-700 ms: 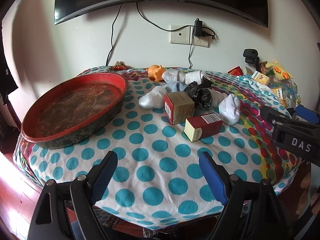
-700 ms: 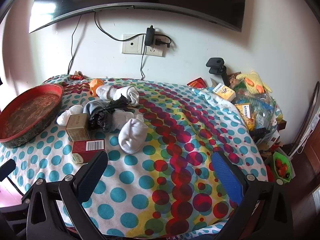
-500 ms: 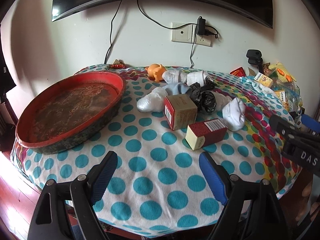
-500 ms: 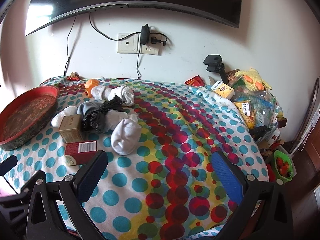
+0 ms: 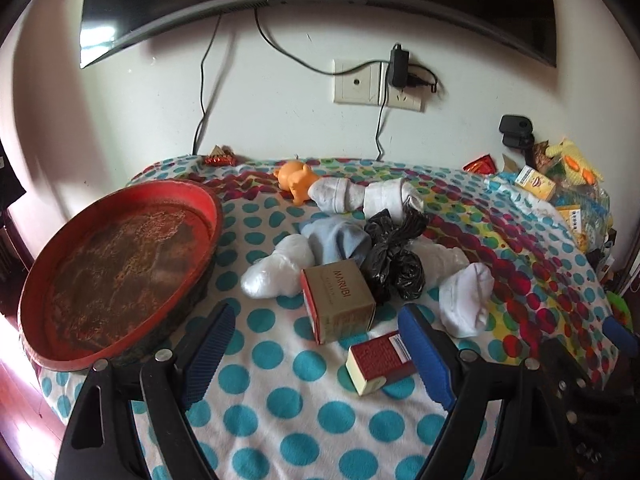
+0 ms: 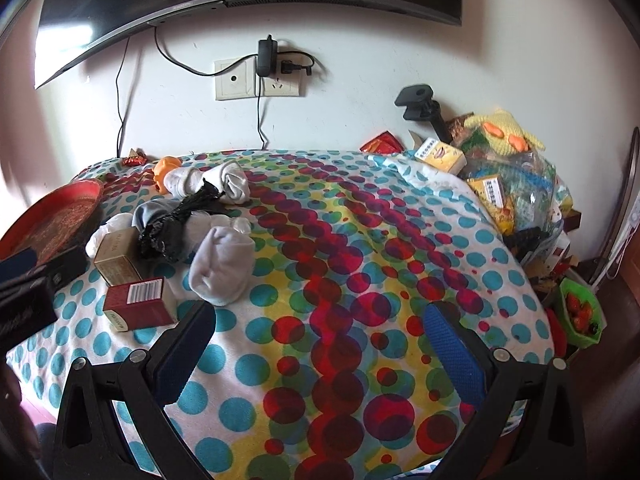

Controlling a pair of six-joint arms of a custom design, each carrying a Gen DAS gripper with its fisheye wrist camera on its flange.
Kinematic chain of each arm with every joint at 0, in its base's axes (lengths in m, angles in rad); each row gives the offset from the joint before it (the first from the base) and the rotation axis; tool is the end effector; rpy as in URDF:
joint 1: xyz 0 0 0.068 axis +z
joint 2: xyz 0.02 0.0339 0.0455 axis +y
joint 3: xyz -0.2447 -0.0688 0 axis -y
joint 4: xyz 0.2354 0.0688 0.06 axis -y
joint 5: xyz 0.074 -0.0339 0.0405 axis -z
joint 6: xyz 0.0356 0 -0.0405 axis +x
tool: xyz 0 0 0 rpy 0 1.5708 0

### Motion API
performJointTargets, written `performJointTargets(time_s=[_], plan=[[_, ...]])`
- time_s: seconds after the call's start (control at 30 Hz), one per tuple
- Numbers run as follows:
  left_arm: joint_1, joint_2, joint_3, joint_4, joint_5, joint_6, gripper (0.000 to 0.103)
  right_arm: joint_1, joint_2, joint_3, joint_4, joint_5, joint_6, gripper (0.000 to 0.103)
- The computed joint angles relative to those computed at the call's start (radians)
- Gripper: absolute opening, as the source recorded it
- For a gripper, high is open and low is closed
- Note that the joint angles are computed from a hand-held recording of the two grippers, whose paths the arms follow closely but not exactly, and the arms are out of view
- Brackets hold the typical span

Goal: Organize objects
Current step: 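Reach the left gripper to the tan MARUBI box and grasp it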

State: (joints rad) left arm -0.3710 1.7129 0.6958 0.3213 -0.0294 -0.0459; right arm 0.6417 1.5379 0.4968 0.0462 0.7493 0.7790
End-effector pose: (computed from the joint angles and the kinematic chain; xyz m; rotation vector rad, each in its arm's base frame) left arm 0.2926 -0.1127 0.1168 0.3524 2.2456 -0.1873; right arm 0.2045 0.1225 0.1013 0.4116 2.2042 -0.2338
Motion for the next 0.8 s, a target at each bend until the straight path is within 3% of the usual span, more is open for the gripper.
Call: performJointTargets(time_s=[0.47,0.8], plan=[[-0.053,0.248,0.229,-0.099,-0.111,-0.028,0.086,-0.068,-0.024,-0.108,0.149,-0.079,-0.032,0.103],[-0.049,0.298,0.295,-0.144,-0.125,-0.055,0.086,-0.089,-0.025,-0.117,0.164,-0.1,-0.038,0.103]])
